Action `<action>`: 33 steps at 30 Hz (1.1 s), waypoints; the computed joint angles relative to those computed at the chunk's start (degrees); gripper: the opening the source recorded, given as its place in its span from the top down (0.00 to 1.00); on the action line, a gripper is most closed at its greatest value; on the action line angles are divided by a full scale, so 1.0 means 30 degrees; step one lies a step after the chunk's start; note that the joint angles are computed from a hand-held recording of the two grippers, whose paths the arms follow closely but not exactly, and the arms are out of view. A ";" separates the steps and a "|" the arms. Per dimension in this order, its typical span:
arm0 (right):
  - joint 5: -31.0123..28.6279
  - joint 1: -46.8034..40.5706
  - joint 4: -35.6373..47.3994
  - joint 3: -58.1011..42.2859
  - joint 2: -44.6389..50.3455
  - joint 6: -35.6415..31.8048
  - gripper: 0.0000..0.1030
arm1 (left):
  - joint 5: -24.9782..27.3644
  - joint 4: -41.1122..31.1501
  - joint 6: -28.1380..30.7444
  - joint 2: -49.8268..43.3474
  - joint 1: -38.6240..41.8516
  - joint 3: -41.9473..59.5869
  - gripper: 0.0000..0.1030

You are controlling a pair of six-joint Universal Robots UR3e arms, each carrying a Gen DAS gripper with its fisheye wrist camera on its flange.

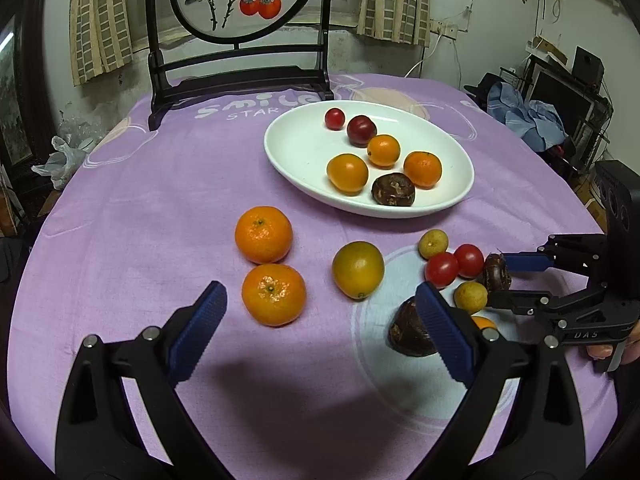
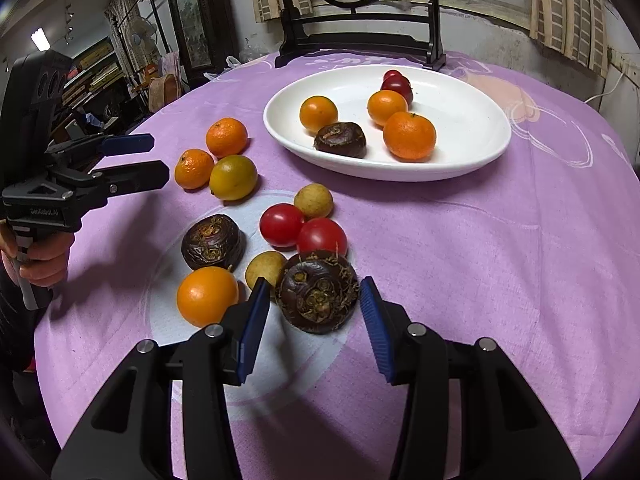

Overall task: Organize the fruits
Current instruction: 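Grasp another dark brown fruit with the right tool while the left tool grasps an orange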

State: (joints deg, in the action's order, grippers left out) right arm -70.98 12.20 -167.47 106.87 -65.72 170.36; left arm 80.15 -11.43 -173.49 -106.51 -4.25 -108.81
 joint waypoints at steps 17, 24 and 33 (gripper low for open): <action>0.2595 -0.1712 -0.1300 0.1144 -0.1349 0.2299 0.58 | -0.0124 0.0019 0.6796 -0.0743 -0.4215 -0.0791 0.56; 0.2614 -0.1708 -0.1470 0.1237 -0.1475 0.2485 0.58 | -0.0609 -0.1227 0.5801 -0.1738 -0.3947 0.0756 0.63; 0.2718 -0.1773 -0.1608 0.1475 -0.1669 0.2545 0.58 | 0.0537 -0.1846 0.4708 -0.3053 -0.4892 0.2595 0.63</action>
State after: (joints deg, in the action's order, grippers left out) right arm -62.82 6.88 -172.29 111.29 -70.73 178.00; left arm 81.76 -16.97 -159.36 -115.67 -18.93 -101.03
